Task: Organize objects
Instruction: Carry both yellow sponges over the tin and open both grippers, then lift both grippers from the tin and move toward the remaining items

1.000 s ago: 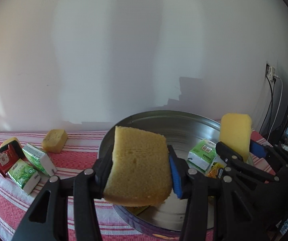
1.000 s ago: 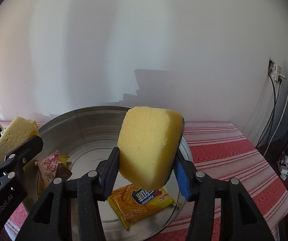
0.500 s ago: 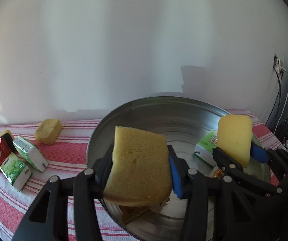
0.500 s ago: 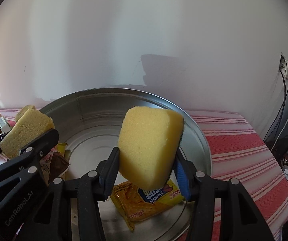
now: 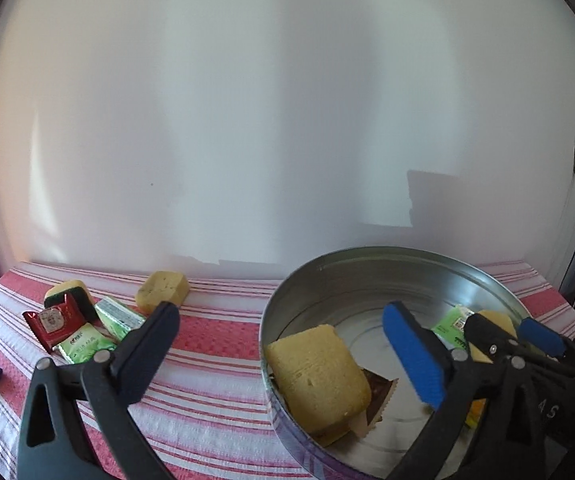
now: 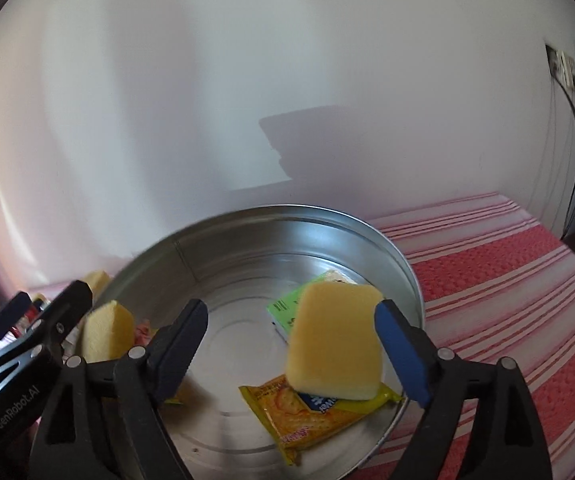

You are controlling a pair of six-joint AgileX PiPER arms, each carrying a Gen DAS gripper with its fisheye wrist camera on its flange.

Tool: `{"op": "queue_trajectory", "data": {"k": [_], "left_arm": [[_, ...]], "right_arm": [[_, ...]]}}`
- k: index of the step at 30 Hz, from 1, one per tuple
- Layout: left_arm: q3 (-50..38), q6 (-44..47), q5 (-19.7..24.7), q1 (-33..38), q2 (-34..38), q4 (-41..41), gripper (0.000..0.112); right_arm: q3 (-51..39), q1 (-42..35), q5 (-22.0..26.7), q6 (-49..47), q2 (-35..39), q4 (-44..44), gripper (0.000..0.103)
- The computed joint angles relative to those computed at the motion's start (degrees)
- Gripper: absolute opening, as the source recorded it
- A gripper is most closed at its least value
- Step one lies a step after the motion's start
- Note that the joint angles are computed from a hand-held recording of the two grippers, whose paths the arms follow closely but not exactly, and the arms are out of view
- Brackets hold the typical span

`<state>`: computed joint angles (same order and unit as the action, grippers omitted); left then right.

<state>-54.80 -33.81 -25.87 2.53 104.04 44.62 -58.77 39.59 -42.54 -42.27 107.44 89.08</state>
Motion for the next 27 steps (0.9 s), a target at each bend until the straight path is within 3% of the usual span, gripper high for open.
{"op": "queue_trajectory", "data": {"k": [5,9,12,22,24,27], "left_arm": [[-0.18,3.56,1.13,0.8,0.33,-3.3,0.103],[0.35,8.01,0.84,2.38,0.21,-7.42,0.103],[1.4,16.05,-0.73,3.96,0.43,-14.72,0.103],[3.59,25.15,-4.23,7.9,1.19,-21.09,0.103],[3.84,26.35,-5.15,8.32,1.54,-21.17,0.103],[2.79,19.91,-4.93,10.14,1.96,-14.49,0.103]], "right_arm": [[2.1,1.26,-2.32,4.12,-1.3,-4.01,0.087],[4.04,4.37,-9.19,8.62,-2.24,-6.08,0.087],[2.59,6.29,-13.78,5.51,-1.07,-4.13,0.087],[-3.41,11.18,-20.01,-2.75,4.33,-2.46,0.087],[-3.94,11.92,-21.92,-3.27,4.67,-2.04,0.087],[-4.53,12.67,-24.38,-3.6,4.77,-0.71,0.087]]}}
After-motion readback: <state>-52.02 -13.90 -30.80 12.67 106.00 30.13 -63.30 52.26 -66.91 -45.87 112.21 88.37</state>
